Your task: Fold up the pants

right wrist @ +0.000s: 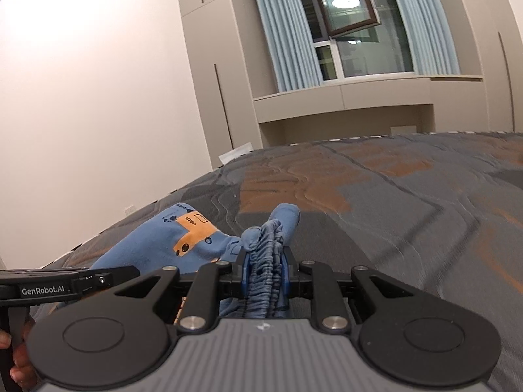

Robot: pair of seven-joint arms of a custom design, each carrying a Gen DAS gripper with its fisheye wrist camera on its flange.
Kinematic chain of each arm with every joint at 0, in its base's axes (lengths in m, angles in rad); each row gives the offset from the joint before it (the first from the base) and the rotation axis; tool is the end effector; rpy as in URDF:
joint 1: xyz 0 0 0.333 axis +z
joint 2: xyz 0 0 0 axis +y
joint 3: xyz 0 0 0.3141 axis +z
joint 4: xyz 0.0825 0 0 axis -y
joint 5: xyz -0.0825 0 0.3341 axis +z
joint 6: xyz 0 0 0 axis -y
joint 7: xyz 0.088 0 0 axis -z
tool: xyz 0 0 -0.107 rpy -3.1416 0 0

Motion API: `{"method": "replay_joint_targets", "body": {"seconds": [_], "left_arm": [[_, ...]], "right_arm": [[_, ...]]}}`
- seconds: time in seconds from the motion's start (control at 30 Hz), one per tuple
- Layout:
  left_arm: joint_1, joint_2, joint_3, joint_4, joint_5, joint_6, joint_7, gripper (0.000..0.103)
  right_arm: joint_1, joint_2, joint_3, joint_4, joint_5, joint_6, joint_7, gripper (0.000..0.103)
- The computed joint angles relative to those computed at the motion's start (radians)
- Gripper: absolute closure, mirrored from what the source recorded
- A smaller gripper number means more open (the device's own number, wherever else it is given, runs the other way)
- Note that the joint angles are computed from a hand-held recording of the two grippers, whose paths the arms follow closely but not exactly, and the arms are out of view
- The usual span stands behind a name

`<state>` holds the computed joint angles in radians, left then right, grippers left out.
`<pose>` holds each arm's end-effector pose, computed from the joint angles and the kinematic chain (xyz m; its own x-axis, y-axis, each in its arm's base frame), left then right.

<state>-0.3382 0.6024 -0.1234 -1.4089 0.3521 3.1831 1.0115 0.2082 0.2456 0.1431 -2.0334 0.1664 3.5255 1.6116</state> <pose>0.6370 -0.3211 0.5159 -0.3494 -0.8993 0.2631 -0.4599 -0.0800 -0.8844 0.5654 0.1765 0.5116 0.2181 -0.9556 -0.1981 -0.3622 0.1092 -0.9257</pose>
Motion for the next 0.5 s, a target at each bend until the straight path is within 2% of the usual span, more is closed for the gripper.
{"method": "replay_joint_targets", "body": {"seconds": [0.1, 0.27, 0.37, 0.5], "left_arm": [[0.029, 0.058, -0.03, 0.109, -0.02, -0.076, 0.029, 0.078], [0.034, 0.12, -0.036, 0.234, -0.041, -0.197, 0.071, 0.078], [0.044, 0.153, -0.055, 0.29, -0.063, -0.262, 0.109, 0.078], [0.04, 0.17, -0.051, 0.31, -0.085, -0.295, 0.125, 0.078]], "right_arm": [[-0.016, 0.076, 0.017, 0.119, -0.021, -0.049, 0.002, 0.082], [-0.031, 0.178, 0.045, 0.26, -0.013, -0.121, -0.03, 0.082], [-0.013, 0.218, 0.033, 0.312, 0.018, -0.168, -0.057, 0.082], [0.003, 0.242, 0.017, 0.34, 0.061, -0.205, -0.092, 0.082]]}}
